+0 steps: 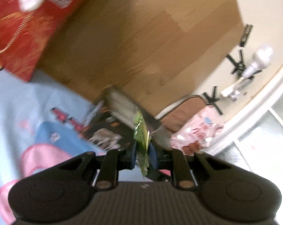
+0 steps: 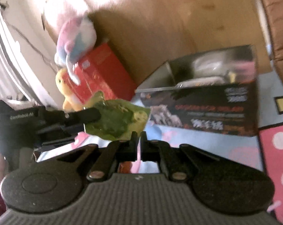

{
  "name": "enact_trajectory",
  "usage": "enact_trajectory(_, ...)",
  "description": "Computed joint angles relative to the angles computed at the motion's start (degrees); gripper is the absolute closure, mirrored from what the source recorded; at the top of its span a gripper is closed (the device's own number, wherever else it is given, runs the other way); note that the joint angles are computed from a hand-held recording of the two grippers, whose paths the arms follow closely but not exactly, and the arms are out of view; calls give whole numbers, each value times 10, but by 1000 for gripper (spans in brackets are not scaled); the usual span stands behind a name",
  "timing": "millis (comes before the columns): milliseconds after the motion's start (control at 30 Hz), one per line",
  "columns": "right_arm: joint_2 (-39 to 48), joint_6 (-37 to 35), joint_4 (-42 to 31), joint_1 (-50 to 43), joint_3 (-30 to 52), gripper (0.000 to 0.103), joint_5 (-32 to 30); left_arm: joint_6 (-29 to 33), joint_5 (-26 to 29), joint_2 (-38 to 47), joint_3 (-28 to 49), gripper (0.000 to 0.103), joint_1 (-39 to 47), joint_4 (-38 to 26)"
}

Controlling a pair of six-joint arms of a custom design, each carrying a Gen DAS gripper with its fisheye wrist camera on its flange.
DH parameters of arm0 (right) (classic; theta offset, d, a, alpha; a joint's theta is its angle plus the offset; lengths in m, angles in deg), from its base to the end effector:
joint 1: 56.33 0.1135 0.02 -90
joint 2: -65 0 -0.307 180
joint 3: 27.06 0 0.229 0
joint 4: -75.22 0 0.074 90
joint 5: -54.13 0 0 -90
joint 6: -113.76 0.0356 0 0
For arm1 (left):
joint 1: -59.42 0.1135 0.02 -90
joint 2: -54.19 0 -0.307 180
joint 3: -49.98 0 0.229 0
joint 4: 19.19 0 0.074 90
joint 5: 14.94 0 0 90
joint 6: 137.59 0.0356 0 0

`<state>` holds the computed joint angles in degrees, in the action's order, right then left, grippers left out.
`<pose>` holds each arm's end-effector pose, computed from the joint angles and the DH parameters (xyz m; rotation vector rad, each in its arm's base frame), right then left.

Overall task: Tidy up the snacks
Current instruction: 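Grasp the green packet with both grippers and lift it toward the black box, then carry the green packet into the black box and open both grippers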

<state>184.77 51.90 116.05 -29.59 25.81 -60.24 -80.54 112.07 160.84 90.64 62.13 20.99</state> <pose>0.3130 0.1741 0.1226 -0.2598 2.1241 1.0163 0.2940 -0.0075 0.1538 -0.2145 2.0498 -0.9817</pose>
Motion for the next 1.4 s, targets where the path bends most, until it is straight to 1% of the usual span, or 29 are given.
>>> enact_trajectory(67,-9,11,33,-13,-21,94,6,0,-11,-8,29,88,-21,-21)
enact_trajectory(133,-16,17,51,-26,-31,94,10,-1,-21,-4,61,88,-44,-33)
enact_trajectory(200,-24,17,64,-38,-36,94,23,-2,-22,12,104,89,-65,-49)
enact_trajectory(267,-29,13,78,-49,-38,94,50,7,-37,36,152,89,-91,-68)
enact_trajectory(300,-30,13,84,-55,-37,94,66,14,-48,45,172,90,-102,-80)
enact_trajectory(400,-22,4,98,-68,-28,94,120,38,-104,85,234,89,-132,-113)
enact_trajectory(467,-7,-4,120,-71,-29,91,163,54,-158,113,282,89,-153,-156)
enact_trajectory(533,19,0,162,-81,-38,91,174,71,-189,141,333,89,-167,-209)
enact_trajectory(567,30,5,176,-87,-40,91,169,77,-198,153,356,89,-172,-240)
enact_trajectory(600,34,4,168,-93,-35,91,156,76,-194,156,360,89,-172,-246)
enact_trajectory(633,35,-6,156,-99,-31,91,140,73,-184,154,350,89,-168,-233)
enact_trajectory(700,31,-28,156,-105,-33,91,125,76,-177,133,313,84,-162,-199)
enact_trajectory(733,27,-40,155,-108,-35,90,108,83,-176,117,296,83,-159,-195)
enact_trajectory(767,21,-51,145,-113,-35,86,88,95,-178,93,270,78,-157,-198)
enact_trajectory(800,13,-60,134,-117,-37,79,71,104,-177,81,257,75,-154,-205)
enact_trajectory(867,-3,-82,106,-116,-42,70,59,120,-160,49,222,69,-147,-233)
enact_trajectory(933,-21,-96,70,-107,-49,70,63,130,-141,37,198,66,-146,-262)
enact_trajectory(1000,-32,-88,47,-113,-64,70,36,139,-124,40,186,64,-143,-296)
enact_trajectory(1067,-38,-84,32,-123,-91,70,6,133,-99,60,182,64,-143,-315)
enact_trajectory(1133,-47,-91,3,-130,-119,70,-16,118,-52,85,177,64,-136,-306)
enact_trajectory(1167,-50,-99,-10,-132,-129,70,-21,111,-34,96,175,61,-135,-298)
enact_trajectory(1200,-51,-106,-17,-132,-141,70,-21,104,-30,103,174,54,-138,-290)
enact_trajectory(1267,-55,-112,-29,-125,-153,69,-17,90,-31,117,175,49,-145,-280)
enact_trajectory(1300,-51,-112,-41,-118,-148,69,-19,85,-24,128,176,52,-147,-277)
enact_trajectory(1333,-47,-112,-59,-109,-137,69,-22,67,-19,138,164,52,-150,-238)
enact_trajectory(1367,-34,-109,-36,-95,-138,69,-20,56,-19,144,152,58,-153,-210)
enact_trajectory(1400,-26,-110,-21,-80,-136,68,-13,53,-25,144,148,72,-156,-206)
